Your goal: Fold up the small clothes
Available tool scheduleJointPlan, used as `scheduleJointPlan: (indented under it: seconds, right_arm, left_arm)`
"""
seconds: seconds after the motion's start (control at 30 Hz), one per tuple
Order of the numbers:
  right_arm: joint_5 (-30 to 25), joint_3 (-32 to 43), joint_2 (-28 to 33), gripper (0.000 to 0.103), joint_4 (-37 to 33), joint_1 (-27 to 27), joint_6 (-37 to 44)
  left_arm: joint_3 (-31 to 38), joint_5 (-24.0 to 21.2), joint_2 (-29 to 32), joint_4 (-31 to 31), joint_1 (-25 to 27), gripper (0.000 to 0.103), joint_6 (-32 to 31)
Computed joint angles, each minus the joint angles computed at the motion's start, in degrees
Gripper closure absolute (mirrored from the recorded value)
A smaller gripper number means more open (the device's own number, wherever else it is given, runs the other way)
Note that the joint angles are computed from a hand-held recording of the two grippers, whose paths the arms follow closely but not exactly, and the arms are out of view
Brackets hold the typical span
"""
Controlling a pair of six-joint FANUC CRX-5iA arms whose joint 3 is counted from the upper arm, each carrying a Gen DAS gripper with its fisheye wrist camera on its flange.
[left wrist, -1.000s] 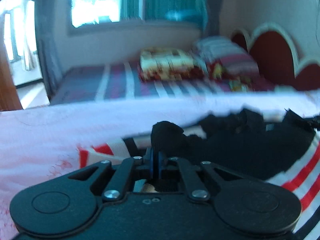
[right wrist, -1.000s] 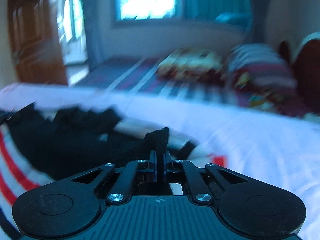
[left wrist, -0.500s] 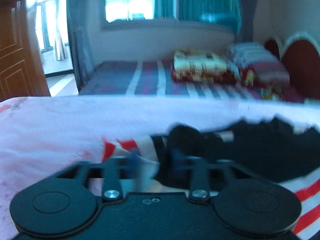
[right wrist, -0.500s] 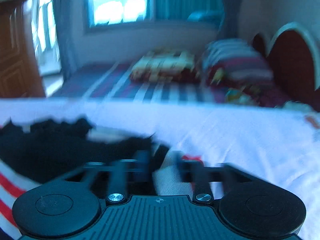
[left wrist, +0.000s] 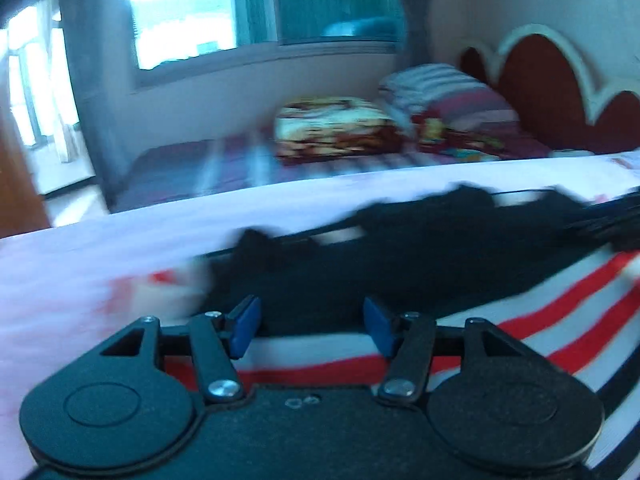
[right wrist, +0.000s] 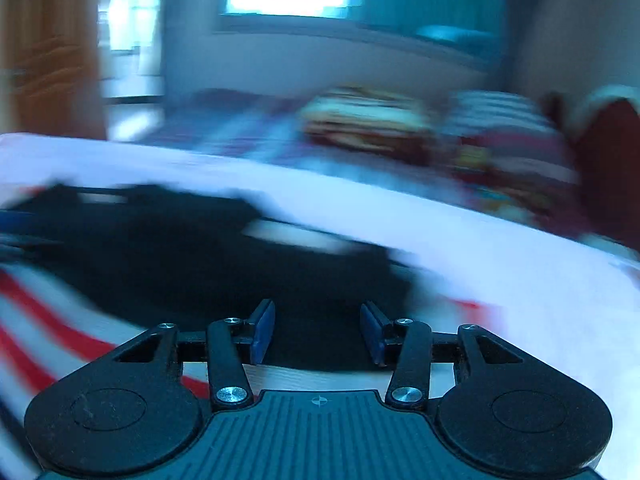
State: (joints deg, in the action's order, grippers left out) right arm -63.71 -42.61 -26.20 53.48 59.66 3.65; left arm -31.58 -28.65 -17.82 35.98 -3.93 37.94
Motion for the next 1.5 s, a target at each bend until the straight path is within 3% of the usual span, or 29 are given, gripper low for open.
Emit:
scheduleJointPlan:
  seconds: [0.07, 0.13, 0.2, 0.27, 0.43, 0.53, 0.6, 0.67, 0.73, 0.8, 0.87, 0.93, 1.07, 1.13, 1.23, 1.27, 1.4, 1.5]
  right_arm:
    - [2.0, -1.1, -3.8, 0.057, -2.3, -1.3, -0.1]
    - [-1.1, -0.9, -4.3, 0.057, 0.1, 0.9, -2.3]
    - [0.2, -1.5, -6.3, 0.057, 2.2, 4.4, -4.9]
    - [1.6, -0.7, -6.1, 0.057, 0.9, 8.0, -4.9]
    - [2.6, 0.5, -1.9, 0.057, 0.4, 13.6, -5.4]
    - [0.9, -0.2, -1.1, 0.057, 0.6, 14.7, -4.4]
    - [-5.2, -0.6, -2.3, 0.057, -0.4, 17.0, -7.5]
    - [-14.0, -1.4, -4.2, 0.055, -2.4, 22.7, -11.8]
    - [-20.8, -1.7, -6.3, 0.054, -4.9, 26.4, -14.9]
    - [-23.9, -3.1, -9.2, 0.053, -5.0, 30.2, -19.6]
    - [-27.1, -0.9, -7.1, 0.054, -5.3, 31.1, -20.4]
    - [-27.0, -0.8, -6.6, 0.054, -1.6, 32.6, -22.5]
    - [-19.6, 1.9, -2.2, 0.054, -0.5, 32.2, -20.1]
    - [-17.0, 3.5, 0.5, 0.054, -2.0, 30.9, -18.3]
    - [-18.4, 4.7, 2.4, 0.054, -6.1, 31.0, -16.9]
    - [-20.3, 4.2, 1.7, 0.054, -6.8, 31.9, -17.5]
    - [-34.6, 3.4, -2.1, 0.054, -12.2, 39.2, -23.9]
    - [-36.8, 0.5, -8.8, 0.054, -11.8, 44.5, -28.9]
  left_arm:
    - [-1.1, -1.6, -0.4, 5.5, 3.0, 0.046, -4.0]
    - [-0.8, -0.6, -1.8, 3.9, 2.6, 0.05, -1.1]
    - [-1.7, -1.3, -4.2, 5.2, 1.7, 0.05, -1.3]
    - [-3.1, -3.2, -6.3, 6.8, -0.3, 0.05, -0.9]
    - [-5.0, -6.1, -8.5, 3.1, -5.2, 0.049, 2.5]
    - [-7.4, -4.0, -9.8, 3.0, -5.2, 0.046, 1.1]
    - [-8.3, -5.0, -10.8, 5.2, -2.6, 0.046, -0.7]
    - [-7.7, -5.2, -12.7, -0.6, 0.9, 0.045, 2.2]
    - [-8.7, -10.0, -15.0, 1.6, 8.0, 0.041, 1.1]
    - [-10.0, -13.8, -16.1, 5.4, 13.4, 0.043, -2.8]
    - [-9.2, -15.6, -17.1, 4.6, 14.3, 0.046, -2.4]
    - [-8.4, -15.4, -18.7, 3.1, 12.6, 0.047, 1.0]
    - [-9.1, -14.3, -21.1, 2.2, 4.9, 0.047, 6.3]
    - [-8.3, -13.0, -20.8, -3.0, 0.2, 0.046, 11.8]
    - [-7.2, -12.5, -19.8, -10.3, -3.0, 0.045, 16.1]
    - [-6.5, -13.3, -19.6, -12.8, -2.4, 0.045, 17.4]
    - [-8.4, -17.0, -22.8, -10.5, 6.8, 0.044, 12.9]
    - [-9.1, -20.0, -24.2, -6.5, 12.7, 0.047, 8.6]
